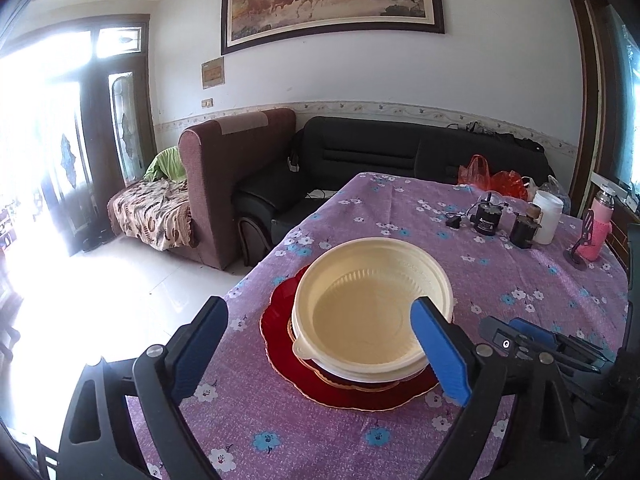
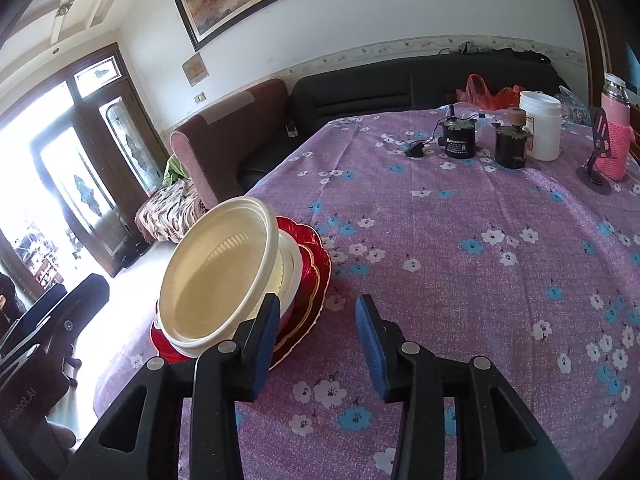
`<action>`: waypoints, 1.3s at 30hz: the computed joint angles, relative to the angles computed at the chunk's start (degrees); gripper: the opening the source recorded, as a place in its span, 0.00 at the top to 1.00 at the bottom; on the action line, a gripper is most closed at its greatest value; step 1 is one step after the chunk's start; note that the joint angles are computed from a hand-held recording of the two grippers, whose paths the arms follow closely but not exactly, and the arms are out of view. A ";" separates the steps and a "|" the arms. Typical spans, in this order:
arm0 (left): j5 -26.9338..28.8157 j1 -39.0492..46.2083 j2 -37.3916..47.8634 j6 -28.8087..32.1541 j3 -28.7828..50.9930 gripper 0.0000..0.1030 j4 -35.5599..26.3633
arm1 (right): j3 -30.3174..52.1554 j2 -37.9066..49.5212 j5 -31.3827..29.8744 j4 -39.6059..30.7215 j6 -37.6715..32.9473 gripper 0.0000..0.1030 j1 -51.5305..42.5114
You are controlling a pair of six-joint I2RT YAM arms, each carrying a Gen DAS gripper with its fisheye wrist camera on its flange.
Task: Organize plates and bowls
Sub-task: 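Withdraw the left tool from the stack toward the large white bowl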
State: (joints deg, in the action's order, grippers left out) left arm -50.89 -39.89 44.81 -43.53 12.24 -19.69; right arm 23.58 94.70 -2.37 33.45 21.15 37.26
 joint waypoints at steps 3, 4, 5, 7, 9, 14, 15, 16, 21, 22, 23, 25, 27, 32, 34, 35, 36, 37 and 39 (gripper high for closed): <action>-1.24 -1.68 1.38 -2.09 0.71 0.10 -1.42 | -1.07 -0.41 -0.65 0.46 0.12 0.58 -0.83; -1.59 -2.13 1.96 -2.82 0.97 0.10 -1.80 | -1.49 -0.56 -0.74 0.72 0.21 0.58 -0.91; -1.96 -2.60 2.10 -3.61 1.18 0.10 -2.58 | -1.90 -0.77 -0.87 0.94 0.27 0.58 -1.03; -2.42 -3.32 2.51 -4.91 1.67 0.10 -3.82 | -2.46 -1.31 -1.11 1.01 0.33 0.57 -1.12; -3.05 -4.19 2.79 -6.49 2.01 0.09 -5.30 | -2.86 -1.67 -1.32 1.14 0.32 0.57 -1.24; -4.57 -6.60 5.77 -9.59 3.33 0.05 -7.57 | -4.97 -2.98 -0.88 2.43 0.33 0.52 -0.86; -5.00 -7.50 6.41 -10.78 3.63 0.05 -8.47 | -5.32 -3.28 -0.91 2.55 0.33 0.52 -0.86; -5.17 -7.86 7.25 -11.24 3.87 0.05 -8.53 | -5.81 -3.69 -0.86 2.70 0.30 0.52 -0.81; -5.89 -10.70 9.82 -14.57 4.91 0.04 -10.23 | -8.13 -5.76 -0.87 3.20 0.20 0.52 -1.25; -5.95 -11.30 10.16 -15.22 5.09 0.04 -10.54 | -8.75 -6.30 -0.92 3.35 0.21 0.51 -1.47; -6.01 -11.77 10.30 -15.67 5.27 0.04 -10.89 | -9.36 -6.77 -0.99 3.51 0.20 0.51 -1.68; -6.30 -13.14 11.22 -17.29 5.65 0.04 -11.70 | -10.75 -7.87 -1.14 3.95 0.23 0.50 -2.28; -6.35 -14.40 11.82 -18.50 5.99 0.04 -12.32 | -12.09 -9.08 -1.27 4.21 0.19 0.49 -2.84; -5.51 -16.89 13.82 -19.20 6.35 0.04 -10.99 | -15.58 -13.78 -1.11 3.66 -0.28 0.48 -4.39; -6.06 -18.48 16.24 -20.90 6.88 0.04 -11.03 | -16.87 -15.91 -0.63 3.06 -0.35 0.47 -4.57; -6.37 -19.23 17.23 -20.99 7.01 0.04 -10.49 | -17.55 -17.04 -0.53 2.74 -0.42 0.47 -4.83; -6.42 -19.82 17.79 -20.68 7.05 0.04 -9.78 | -18.14 -18.21 -0.61 2.26 -0.51 0.46 -5.21; -6.29 -20.22 18.21 -20.09 7.17 0.04 -9.01 | -18.72 -19.52 -0.59 1.63 -0.51 0.46 -5.52; -5.93 -21.22 18.50 -19.71 7.55 0.04 -8.55 | -19.76 -21.65 -1.06 0.72 -0.82 0.45 -6.67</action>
State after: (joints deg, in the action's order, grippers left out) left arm -56.82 -61.11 63.31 -63.24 19.78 -28.24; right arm 3.81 73.05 -3.43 34.17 20.33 30.59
